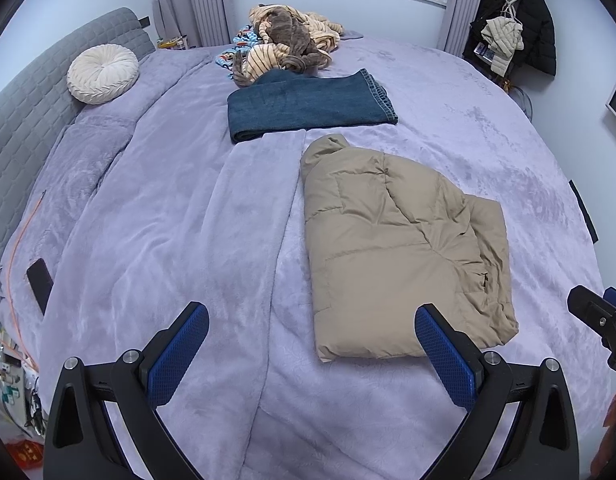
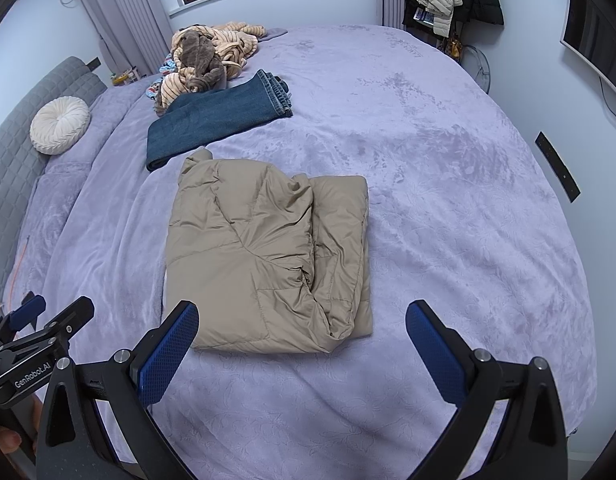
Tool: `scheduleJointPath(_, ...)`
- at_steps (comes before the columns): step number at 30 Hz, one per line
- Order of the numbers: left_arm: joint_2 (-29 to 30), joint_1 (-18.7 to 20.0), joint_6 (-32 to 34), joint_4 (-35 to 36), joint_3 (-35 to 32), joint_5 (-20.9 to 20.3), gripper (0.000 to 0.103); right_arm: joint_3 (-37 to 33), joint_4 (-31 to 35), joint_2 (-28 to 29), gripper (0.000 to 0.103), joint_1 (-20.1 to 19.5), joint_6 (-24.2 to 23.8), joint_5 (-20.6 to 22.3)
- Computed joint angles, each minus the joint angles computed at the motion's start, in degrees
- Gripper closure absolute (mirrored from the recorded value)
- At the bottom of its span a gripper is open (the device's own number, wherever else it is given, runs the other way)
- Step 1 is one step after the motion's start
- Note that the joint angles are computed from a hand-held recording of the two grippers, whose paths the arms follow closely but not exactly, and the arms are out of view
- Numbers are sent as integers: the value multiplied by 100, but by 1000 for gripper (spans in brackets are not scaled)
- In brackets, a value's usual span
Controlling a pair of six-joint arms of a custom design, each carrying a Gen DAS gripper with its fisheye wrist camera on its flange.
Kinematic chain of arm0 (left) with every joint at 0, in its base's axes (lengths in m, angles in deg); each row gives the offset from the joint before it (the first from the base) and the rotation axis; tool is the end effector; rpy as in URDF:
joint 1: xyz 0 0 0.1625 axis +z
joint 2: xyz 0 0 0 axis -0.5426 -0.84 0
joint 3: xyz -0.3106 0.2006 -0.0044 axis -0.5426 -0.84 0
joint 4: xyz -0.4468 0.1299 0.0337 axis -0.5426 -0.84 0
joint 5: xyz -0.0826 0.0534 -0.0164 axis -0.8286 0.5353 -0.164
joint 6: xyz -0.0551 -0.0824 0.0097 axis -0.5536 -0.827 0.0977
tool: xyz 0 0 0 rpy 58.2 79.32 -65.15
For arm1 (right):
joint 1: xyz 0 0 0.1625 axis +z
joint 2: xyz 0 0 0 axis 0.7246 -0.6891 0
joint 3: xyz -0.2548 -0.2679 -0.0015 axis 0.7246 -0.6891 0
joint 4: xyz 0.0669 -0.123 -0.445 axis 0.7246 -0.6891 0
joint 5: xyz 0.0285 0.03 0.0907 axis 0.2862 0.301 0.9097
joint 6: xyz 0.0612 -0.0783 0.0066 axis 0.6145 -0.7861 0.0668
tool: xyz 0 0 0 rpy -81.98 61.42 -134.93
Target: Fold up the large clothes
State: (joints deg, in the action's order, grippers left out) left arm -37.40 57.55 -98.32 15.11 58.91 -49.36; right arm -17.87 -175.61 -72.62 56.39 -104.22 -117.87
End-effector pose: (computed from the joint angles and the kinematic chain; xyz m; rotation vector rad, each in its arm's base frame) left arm -0.5894 -0.4969 0.1319 -0.2412 2.1556 -0.7779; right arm 0.2218 -0.6446 0.5225 0.5132 -2.4006 0.4063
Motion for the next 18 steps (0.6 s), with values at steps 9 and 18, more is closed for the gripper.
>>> scheduleJointPath(9,7,-1,11,-6,-8,4,0,-14,6,9,0,1,-8,-1)
scheduleJointPath(18,17,-2,16,21,-20,14,0,8,-6,-2,0,2,2,1)
